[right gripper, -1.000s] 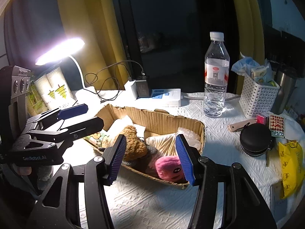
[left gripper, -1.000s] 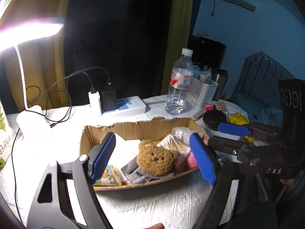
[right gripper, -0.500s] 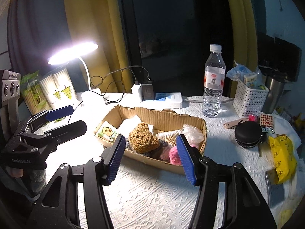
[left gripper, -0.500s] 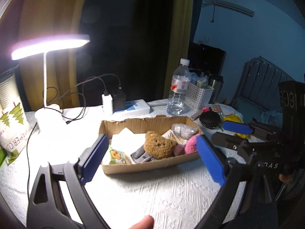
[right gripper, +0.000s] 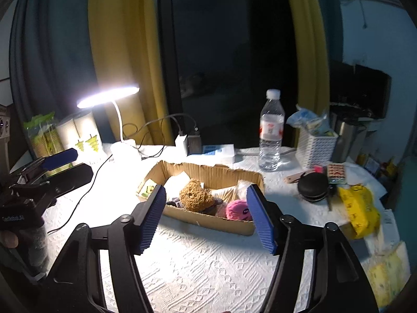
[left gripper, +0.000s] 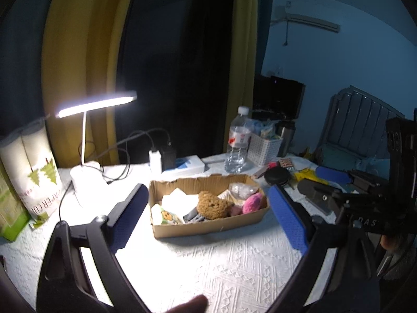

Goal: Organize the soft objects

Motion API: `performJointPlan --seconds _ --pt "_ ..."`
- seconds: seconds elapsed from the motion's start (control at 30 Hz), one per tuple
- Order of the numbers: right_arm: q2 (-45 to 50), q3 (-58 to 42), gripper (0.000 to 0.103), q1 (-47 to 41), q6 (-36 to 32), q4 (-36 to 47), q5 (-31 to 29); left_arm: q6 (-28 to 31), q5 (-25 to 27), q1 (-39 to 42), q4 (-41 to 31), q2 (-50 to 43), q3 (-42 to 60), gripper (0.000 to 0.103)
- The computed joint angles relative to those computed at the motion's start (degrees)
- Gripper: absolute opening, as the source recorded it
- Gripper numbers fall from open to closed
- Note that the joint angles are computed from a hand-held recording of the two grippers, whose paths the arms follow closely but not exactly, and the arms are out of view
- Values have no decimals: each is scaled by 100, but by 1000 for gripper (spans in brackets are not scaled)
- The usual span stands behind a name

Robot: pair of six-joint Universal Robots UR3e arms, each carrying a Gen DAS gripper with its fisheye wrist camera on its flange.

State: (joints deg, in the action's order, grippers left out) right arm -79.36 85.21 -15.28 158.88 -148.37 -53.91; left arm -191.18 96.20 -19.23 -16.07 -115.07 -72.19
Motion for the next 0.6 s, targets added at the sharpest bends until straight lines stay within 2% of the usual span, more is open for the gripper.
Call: performJointPlan --seconds 0.6 --pt "-1686 608 72 -717 239 -67 299 363 1131 -688 -136 586 299 95"
